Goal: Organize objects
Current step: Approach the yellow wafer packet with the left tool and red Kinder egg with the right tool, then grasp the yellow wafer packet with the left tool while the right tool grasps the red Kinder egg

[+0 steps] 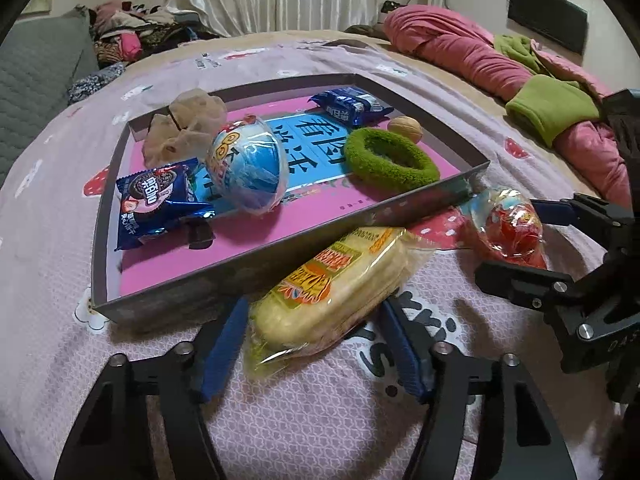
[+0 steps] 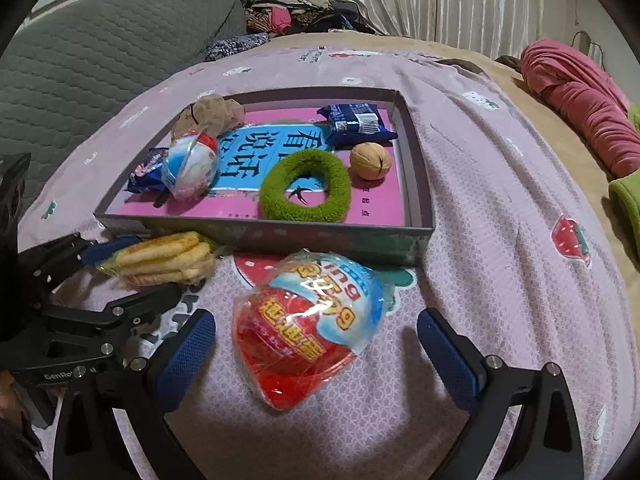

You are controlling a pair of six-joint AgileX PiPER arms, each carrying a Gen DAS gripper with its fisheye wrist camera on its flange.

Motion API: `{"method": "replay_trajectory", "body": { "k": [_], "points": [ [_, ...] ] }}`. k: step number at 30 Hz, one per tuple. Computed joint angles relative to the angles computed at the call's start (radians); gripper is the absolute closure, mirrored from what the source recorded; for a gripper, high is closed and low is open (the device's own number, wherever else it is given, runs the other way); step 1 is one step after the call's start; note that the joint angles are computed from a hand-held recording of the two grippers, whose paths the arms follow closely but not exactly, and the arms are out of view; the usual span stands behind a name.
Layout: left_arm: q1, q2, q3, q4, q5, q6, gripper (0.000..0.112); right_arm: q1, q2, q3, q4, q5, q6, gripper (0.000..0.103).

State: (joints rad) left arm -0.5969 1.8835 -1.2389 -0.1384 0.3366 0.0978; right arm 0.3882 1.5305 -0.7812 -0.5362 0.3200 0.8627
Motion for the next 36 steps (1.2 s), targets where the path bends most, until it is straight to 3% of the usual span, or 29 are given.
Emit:
{"method": "replay_trajectory", "body": {
  "k": [5, 9, 18, 21, 25, 28, 36],
  "points": [
    [-0.001, -0.001, -0.002, -0.051, 0.014, 0.06, 0.059, 0.0, 0.003, -0.001, -0.012, -0.009, 0.017, 0.002],
    [0.012, -0.002, -0.001, -0.133, 0.019, 0.136, 0.063, -0.016, -0.004, 0.007, 0.017, -0.036, -0.009, 0.007],
    [0.049, 0.018, -0.031, -0.382, 0.059, 0.376, 0.07, -0.044, 0.006, 0.0, 0.228, -0.081, -0.227, 0.018],
    [0.055, 0.021, -0.036, -0.49, 0.074, 0.514, 0.07, -0.068, 0.015, -0.008, 0.401, -0.09, -0.401, 0.022],
    [0.031, 0.036, -0.07, -0.445, 0.086, 0.507, 0.07, -0.076, 0.023, -0.015, 0.453, -0.086, -0.46, 0.035],
    [0.04, 0.05, -0.087, -0.523, 0.105, 0.595, 0.07, -0.076, 0.024, -0.015, 0.436, -0.082, -0.454, 0.043],
    [0.049, 0.07, -0.117, -0.593, 0.118, 0.687, 0.073, -0.087, 0.025, -0.018, 0.508, -0.077, -0.558, 0.044]
  ]
}}
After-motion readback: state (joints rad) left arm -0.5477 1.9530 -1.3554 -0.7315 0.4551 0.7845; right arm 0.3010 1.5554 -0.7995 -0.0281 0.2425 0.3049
